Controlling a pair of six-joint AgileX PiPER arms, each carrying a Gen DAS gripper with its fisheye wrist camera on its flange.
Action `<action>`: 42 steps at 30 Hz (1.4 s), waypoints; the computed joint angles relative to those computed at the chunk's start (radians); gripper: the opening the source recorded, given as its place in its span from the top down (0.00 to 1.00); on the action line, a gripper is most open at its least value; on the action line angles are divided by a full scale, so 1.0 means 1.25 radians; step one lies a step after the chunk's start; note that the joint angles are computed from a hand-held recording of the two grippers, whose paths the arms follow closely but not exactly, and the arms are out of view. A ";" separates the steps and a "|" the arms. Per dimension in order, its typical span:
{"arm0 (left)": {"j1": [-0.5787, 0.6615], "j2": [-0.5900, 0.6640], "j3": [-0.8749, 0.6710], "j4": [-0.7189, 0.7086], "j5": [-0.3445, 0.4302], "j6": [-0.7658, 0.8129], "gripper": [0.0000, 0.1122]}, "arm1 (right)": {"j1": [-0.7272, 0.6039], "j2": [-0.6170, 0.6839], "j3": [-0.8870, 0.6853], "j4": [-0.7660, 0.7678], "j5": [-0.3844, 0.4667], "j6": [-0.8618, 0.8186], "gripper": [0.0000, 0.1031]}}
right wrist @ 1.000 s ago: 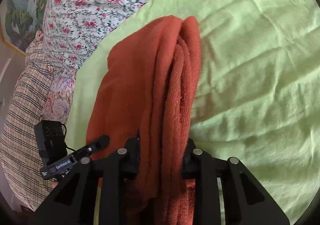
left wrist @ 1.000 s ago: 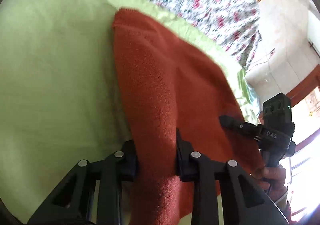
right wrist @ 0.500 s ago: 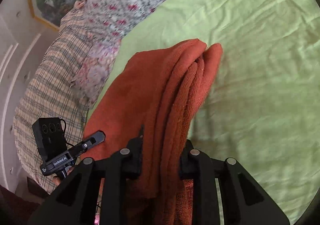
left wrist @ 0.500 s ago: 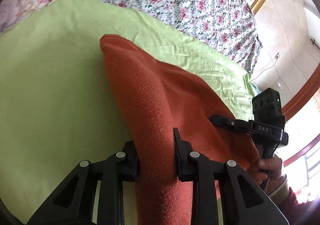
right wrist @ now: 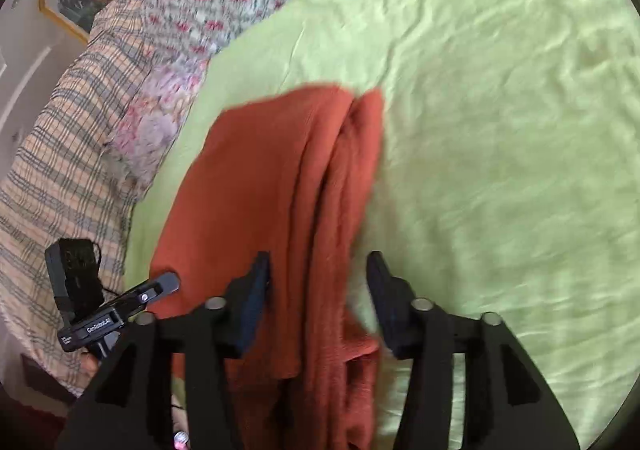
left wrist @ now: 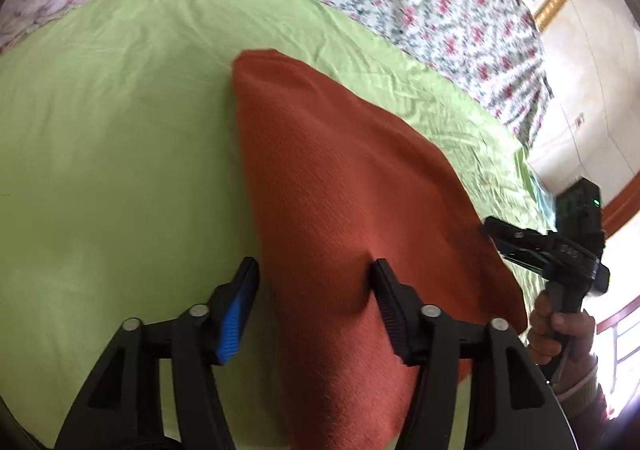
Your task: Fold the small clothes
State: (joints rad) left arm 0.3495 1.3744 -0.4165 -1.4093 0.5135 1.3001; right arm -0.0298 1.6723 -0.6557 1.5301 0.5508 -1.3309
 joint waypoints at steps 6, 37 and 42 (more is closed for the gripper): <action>0.018 0.036 -0.035 -0.025 -0.023 -0.018 0.42 | 0.003 -0.017 -0.064 -0.035 -0.004 0.045 0.52; -0.153 0.142 -0.158 0.144 -0.219 -0.271 0.39 | -0.010 0.178 -0.185 -0.003 -0.021 0.027 0.88; -0.191 -0.026 -0.052 0.339 -0.239 -0.448 0.41 | -0.040 0.092 -0.114 -0.001 0.003 0.042 0.77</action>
